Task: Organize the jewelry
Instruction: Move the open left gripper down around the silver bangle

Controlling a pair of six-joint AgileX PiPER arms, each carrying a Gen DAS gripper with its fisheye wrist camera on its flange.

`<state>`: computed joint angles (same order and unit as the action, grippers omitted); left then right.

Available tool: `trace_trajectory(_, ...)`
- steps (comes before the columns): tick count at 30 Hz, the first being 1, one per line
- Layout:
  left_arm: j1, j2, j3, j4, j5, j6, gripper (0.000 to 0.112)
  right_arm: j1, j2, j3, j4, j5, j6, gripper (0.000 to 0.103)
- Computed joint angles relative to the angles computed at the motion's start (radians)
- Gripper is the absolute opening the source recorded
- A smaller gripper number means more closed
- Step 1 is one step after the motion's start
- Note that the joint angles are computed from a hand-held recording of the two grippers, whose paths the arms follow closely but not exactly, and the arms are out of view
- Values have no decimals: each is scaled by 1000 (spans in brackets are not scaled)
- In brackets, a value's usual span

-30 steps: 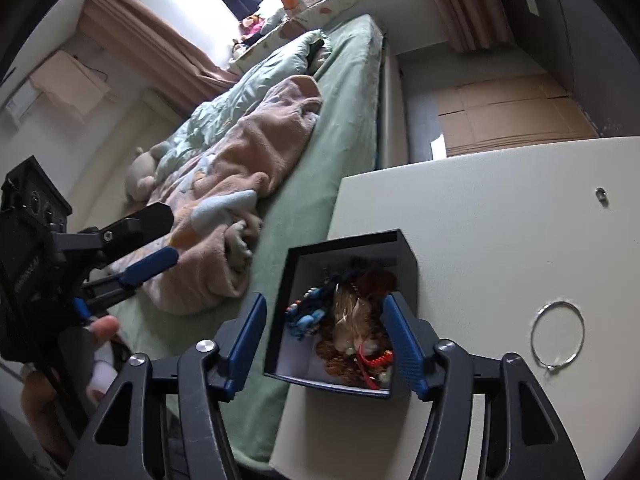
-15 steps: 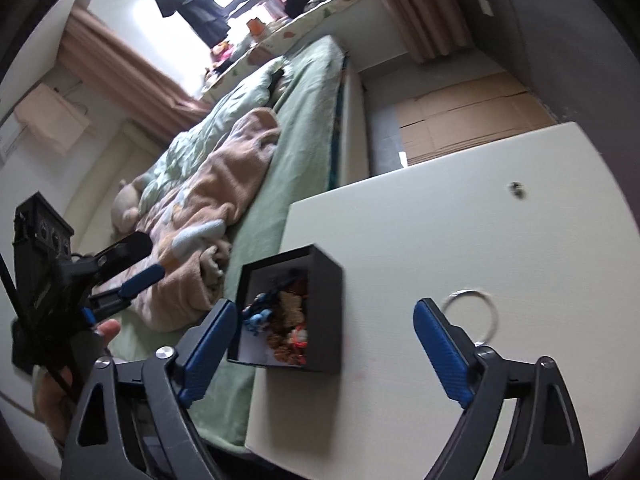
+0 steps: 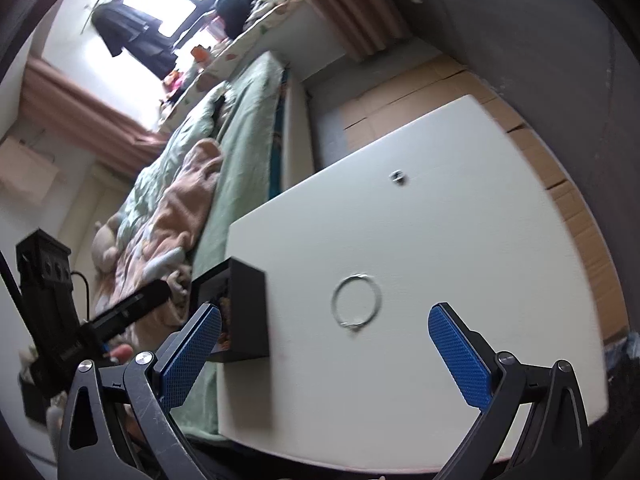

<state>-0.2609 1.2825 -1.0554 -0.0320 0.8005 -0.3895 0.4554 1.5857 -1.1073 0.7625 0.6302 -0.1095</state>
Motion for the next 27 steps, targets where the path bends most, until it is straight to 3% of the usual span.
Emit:
trace_trajectory(9,-126,155,-75,-55,-33,40,98,-131,-70,88,-39,-10,19,103)
trace_trajectory(13,-164,259,-133,-63,-9,40,84,-185,-103,134,34,-26,-44,103)
trace_trajectory(18,-170,352,-163,-88,-4,61,74,-195,-102,130,-37,-36,29,103)
trace_trajectory(20,-164,401,-188,-90,23,58,59,-207,-89,126,-33,-23,27,103)
trace_trajectory(27,-163,453,-172,-84,7,53,59,-227,-83,132,-20,-18,15,103)
